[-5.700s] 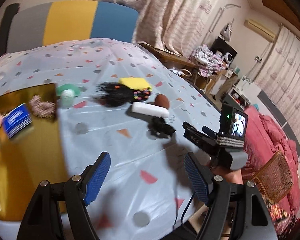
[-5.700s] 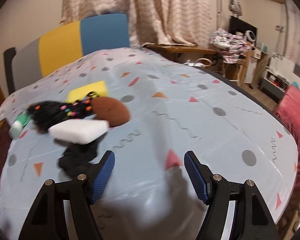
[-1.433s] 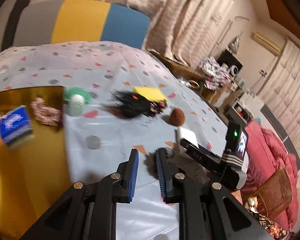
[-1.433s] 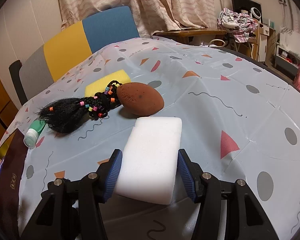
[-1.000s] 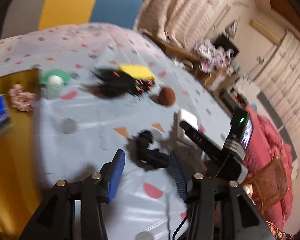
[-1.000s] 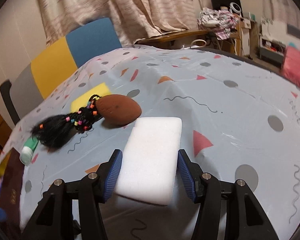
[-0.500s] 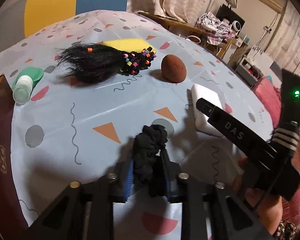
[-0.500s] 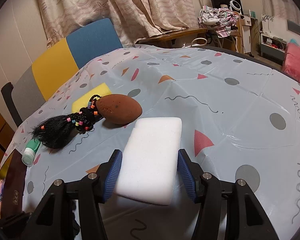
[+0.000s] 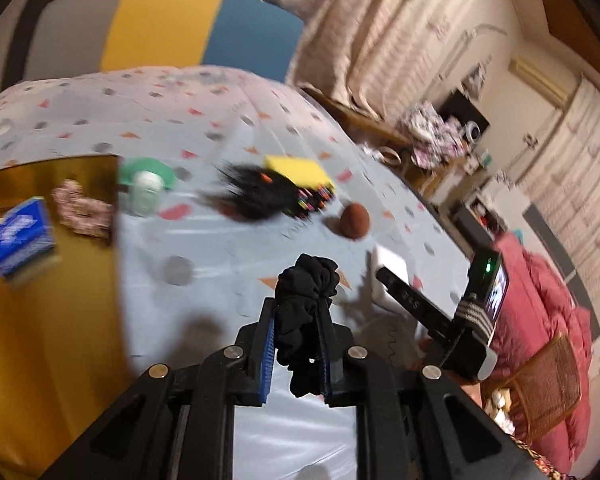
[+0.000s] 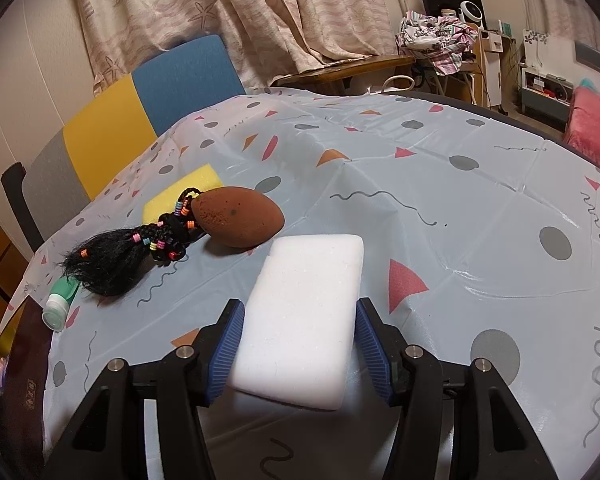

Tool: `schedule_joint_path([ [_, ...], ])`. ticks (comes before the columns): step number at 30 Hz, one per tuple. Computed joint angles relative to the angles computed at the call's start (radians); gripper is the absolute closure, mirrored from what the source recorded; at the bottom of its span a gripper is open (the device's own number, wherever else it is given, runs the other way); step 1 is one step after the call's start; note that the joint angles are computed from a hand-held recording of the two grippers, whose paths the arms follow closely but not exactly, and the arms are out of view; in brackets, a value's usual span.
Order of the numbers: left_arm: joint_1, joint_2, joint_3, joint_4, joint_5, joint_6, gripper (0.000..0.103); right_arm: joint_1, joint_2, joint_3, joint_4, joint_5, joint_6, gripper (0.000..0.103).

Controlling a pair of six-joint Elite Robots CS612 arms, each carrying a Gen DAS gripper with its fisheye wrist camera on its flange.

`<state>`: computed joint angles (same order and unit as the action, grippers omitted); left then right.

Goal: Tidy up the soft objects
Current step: 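Carry the black scrunchie to the gold tray while the right tool lifts the white foam block, then release the black scrunchie in the tray while the right tool lowers the white block into it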

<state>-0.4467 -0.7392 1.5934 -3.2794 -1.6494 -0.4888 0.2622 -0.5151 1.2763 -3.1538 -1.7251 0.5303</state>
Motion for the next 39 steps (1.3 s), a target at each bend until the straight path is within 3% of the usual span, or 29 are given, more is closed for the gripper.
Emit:
schedule_joint_path([
  [4,0.026,-0.033,0.054,-0.036,0.05,-0.028,0.087,0.002,-0.001,-0.002,0.01,-0.006,-0.006,0.045],
  [10,0.074,-0.062,0.114,-0.017,0.147,-0.109,0.087,0.005,-0.003,-0.005,0.029,-0.016,-0.019,0.045],
  [19,0.121,-0.056,0.121,0.071,0.246,-0.182,0.087,0.008,-0.004,-0.018,0.069,-0.029,-0.032,0.045],
  [21,0.128,-0.05,0.118,0.089,0.259,-0.205,0.082,0.007,-0.007,-0.017,0.074,-0.022,-0.032,0.046],
  [23,0.13,-0.049,0.119,0.103,0.269,-0.223,0.067,0.004,-0.012,-0.008,0.06,0.0,-0.036,0.046],
  [26,0.137,-0.043,0.13,0.069,0.25,-0.248,0.055,0.008,-0.021,0.005,0.05,0.01,-0.067,0.046],
  [31,0.123,-0.051,0.17,-0.034,0.28,-0.22,0.055,0.023,-0.04,0.019,0.029,0.037,-0.115,0.046],
  [35,0.107,-0.061,0.204,-0.117,0.302,-0.184,0.055,0.041,-0.06,0.025,-0.009,0.104,-0.166,0.046],
  [39,0.1,-0.063,0.206,-0.142,0.265,-0.148,0.055,0.061,-0.068,0.01,-0.023,0.18,-0.207,0.046],
])
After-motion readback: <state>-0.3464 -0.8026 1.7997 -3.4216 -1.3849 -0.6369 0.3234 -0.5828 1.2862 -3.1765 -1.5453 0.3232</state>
